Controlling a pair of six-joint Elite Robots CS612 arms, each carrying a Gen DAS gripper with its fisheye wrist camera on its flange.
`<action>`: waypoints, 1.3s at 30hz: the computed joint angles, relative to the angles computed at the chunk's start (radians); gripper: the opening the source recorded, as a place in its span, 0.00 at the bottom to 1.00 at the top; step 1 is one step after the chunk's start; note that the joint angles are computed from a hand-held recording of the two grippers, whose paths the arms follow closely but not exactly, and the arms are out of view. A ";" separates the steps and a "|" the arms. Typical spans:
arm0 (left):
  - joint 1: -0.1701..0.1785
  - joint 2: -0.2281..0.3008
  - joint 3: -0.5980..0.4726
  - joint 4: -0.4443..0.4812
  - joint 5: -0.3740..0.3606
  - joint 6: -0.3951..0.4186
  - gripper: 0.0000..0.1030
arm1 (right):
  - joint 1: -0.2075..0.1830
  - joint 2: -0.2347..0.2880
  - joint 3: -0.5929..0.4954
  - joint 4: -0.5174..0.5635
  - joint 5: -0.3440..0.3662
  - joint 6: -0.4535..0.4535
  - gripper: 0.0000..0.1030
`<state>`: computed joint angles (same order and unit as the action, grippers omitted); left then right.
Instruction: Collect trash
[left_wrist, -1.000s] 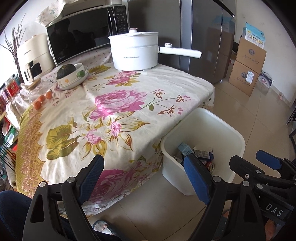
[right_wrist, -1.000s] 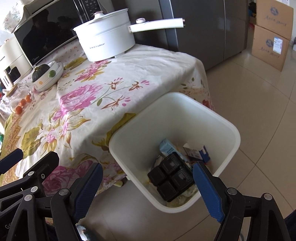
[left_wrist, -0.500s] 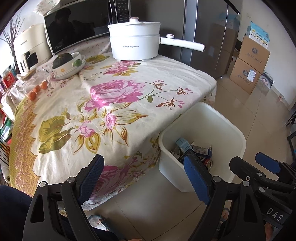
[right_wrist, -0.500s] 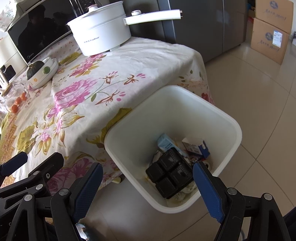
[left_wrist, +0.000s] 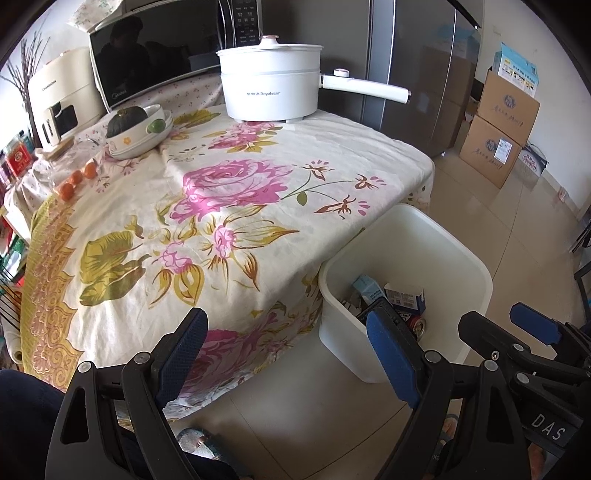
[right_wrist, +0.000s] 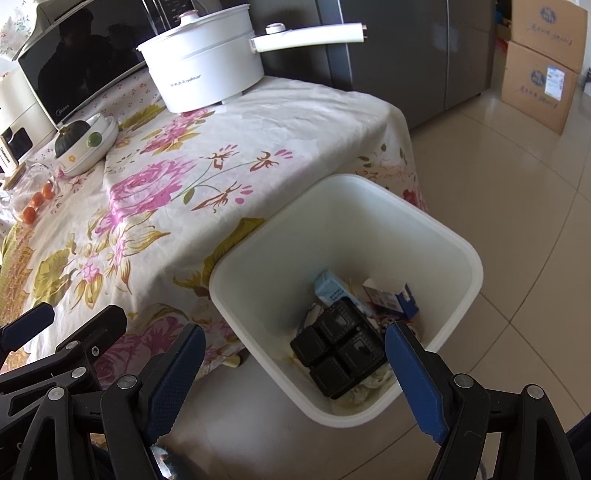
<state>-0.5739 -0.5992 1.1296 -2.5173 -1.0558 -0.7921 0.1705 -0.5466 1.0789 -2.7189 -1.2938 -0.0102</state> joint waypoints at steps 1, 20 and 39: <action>0.000 0.000 0.000 0.000 0.000 0.000 0.87 | 0.000 0.000 -0.002 0.005 0.002 0.001 0.82; 0.001 0.002 -0.002 -0.002 -0.005 0.002 0.87 | -0.001 0.003 -0.005 0.011 0.008 0.001 0.82; 0.007 0.002 -0.004 0.001 -0.033 0.003 0.85 | 0.000 0.004 -0.006 0.016 0.006 -0.001 0.82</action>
<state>-0.5673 -0.5969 1.1257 -2.5164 -1.0886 -0.7892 0.1701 -0.5431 1.0734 -2.7025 -1.2876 -0.0114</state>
